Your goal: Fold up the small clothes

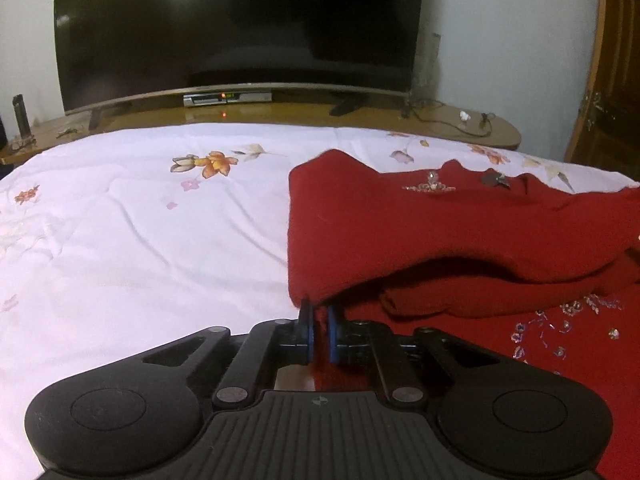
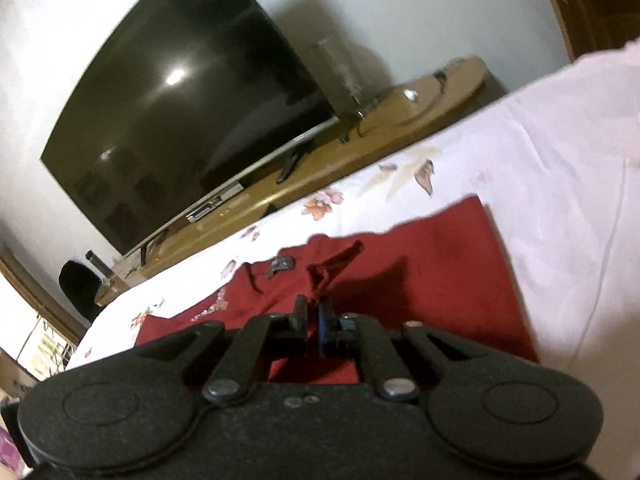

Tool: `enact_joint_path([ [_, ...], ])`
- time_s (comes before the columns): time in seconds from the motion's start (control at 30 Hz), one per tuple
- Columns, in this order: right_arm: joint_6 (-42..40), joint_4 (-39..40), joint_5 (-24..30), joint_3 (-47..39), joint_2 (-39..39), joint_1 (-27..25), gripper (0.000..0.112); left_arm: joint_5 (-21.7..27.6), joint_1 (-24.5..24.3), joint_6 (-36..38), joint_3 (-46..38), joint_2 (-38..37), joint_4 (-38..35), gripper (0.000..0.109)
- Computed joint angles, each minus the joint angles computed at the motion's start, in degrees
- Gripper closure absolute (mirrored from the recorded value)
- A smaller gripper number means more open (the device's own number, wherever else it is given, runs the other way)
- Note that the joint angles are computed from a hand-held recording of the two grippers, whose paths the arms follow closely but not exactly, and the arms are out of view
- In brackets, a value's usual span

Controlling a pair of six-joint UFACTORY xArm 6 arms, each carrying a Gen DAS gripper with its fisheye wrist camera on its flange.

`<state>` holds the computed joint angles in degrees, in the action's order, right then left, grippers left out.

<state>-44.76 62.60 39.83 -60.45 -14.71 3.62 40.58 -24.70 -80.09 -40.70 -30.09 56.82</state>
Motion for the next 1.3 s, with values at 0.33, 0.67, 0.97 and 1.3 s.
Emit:
enact_joint_path([
  [0.33, 2.24, -3.23, -1.80, -0.91, 2.37, -2.62, 0.107, 3.39, -1.90, 3.05, -1.69, 1.32, -0.39, 0.102],
  [0.67, -2.29, 0.28, -1.68, -1.23, 1.50, -3.12, 0.107, 1.26, -1.29, 1.88, -0.76, -0.27, 0.27, 0.102],
  [0.97, 5.43, -10.65, -3.10, -0.21, 4.64, -3.37, 0.107, 0.34, -1.06, -0.78, 0.44, -0.60, 0.28, 0.102],
  [1.3, 0.90, -7.44, -4.08, -0.23, 6.06, -3.98, 0.109, 1.20, -1.45, 1.55, -0.29, -0.02, -1.93, 0.101],
])
